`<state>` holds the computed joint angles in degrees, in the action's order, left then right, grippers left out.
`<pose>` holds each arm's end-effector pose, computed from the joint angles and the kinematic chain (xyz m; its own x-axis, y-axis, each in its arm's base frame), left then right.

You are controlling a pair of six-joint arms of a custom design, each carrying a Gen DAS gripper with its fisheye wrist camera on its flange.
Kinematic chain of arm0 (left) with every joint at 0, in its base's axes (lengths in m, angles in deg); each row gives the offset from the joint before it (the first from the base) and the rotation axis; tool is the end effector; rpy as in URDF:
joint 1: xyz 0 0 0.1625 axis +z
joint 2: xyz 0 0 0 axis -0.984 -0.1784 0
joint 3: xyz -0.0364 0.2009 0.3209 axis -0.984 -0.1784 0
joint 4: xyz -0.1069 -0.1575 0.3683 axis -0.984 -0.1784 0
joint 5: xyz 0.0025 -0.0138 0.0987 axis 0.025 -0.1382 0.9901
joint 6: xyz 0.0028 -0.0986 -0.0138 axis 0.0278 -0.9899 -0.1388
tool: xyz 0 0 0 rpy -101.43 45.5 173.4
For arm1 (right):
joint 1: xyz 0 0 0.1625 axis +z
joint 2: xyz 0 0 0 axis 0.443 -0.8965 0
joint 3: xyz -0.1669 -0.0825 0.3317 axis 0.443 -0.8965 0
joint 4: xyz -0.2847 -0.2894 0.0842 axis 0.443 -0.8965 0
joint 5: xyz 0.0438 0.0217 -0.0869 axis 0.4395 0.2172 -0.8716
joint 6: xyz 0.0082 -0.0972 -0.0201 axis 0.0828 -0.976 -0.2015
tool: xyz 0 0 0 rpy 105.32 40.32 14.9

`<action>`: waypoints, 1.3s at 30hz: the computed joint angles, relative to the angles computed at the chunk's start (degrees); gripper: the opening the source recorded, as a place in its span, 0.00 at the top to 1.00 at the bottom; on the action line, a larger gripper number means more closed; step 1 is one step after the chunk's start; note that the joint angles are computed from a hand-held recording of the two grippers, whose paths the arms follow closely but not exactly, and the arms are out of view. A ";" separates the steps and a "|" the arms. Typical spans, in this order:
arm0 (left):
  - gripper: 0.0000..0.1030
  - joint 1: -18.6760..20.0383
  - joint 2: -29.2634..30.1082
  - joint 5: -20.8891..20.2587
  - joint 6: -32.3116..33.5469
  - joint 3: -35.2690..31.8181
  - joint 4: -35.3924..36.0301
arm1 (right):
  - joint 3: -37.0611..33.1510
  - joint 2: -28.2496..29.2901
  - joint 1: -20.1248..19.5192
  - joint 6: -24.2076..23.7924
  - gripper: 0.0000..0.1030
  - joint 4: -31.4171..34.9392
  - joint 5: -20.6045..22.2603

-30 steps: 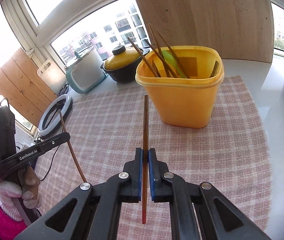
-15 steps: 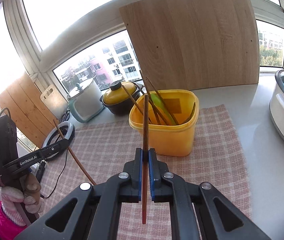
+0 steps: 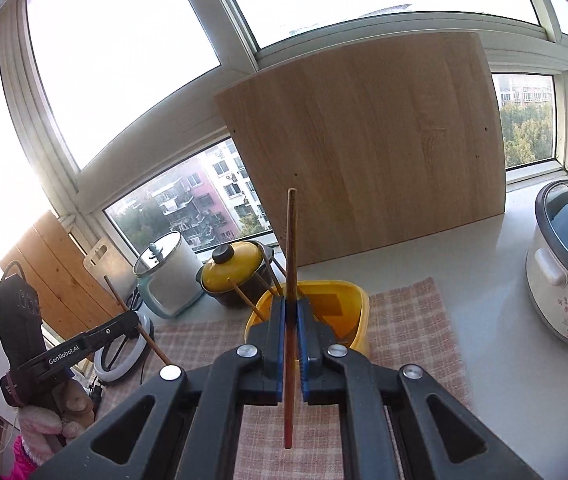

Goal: Organize utensils
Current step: 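Carry both chopsticks over the yellow container with both grippers, then open both grippers to drop the chopsticks into the yellow container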

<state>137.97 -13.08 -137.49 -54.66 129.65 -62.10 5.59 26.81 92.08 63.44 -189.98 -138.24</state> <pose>-0.1792 -0.6484 0.4871 -0.9496 0.0295 -0.3122 0.2613 0.6247 -0.7359 0.4711 -0.6767 0.2304 -0.8870 -0.2731 0.3725 -0.4532 0.6698 -0.5882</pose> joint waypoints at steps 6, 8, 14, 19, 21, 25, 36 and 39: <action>0.97 0.33 3.99 -1.20 0.14 -4.96 -2.74 | -7.01 3.17 -1.13 1.43 0.97 1.40 1.74; 0.97 0.67 5.39 -1.64 -0.28 -6.92 -2.93 | -9.03 4.04 -1.79 3.16 0.97 2.54 2.62; 0.97 1.30 8.58 -1.83 -1.54 -10.95 -4.40 | -13.31 6.36 -2.77 3.96 0.97 2.60 2.71; 0.97 1.40 10.94 -1.02 -0.47 -13.30 -6.49 | -16.77 8.54 -3.32 3.57 0.97 1.77 2.62; 0.97 1.49 12.05 -0.27 0.06 -14.18 -6.78 | -18.79 9.97 -3.49 3.17 0.97 1.97 2.13; 0.97 1.92 13.86 0.44 0.49 -15.44 -6.03 | -23.57 13.36 -3.70 1.64 0.97 3.78 1.08; 0.97 1.70 14.19 2.09 2.84 -13.05 -5.01 | -25.62 15.83 -3.87 -0.90 0.97 6.42 -0.71; 0.97 1.31 13.99 3.16 3.95 -11.99 -4.54 | -25.35 15.79 -4.02 -0.83 0.97 7.42 -1.10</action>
<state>139.28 0.91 -134.33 -50.71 117.66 -66.64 -19.77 42.61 88.06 62.61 -182.56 -139.34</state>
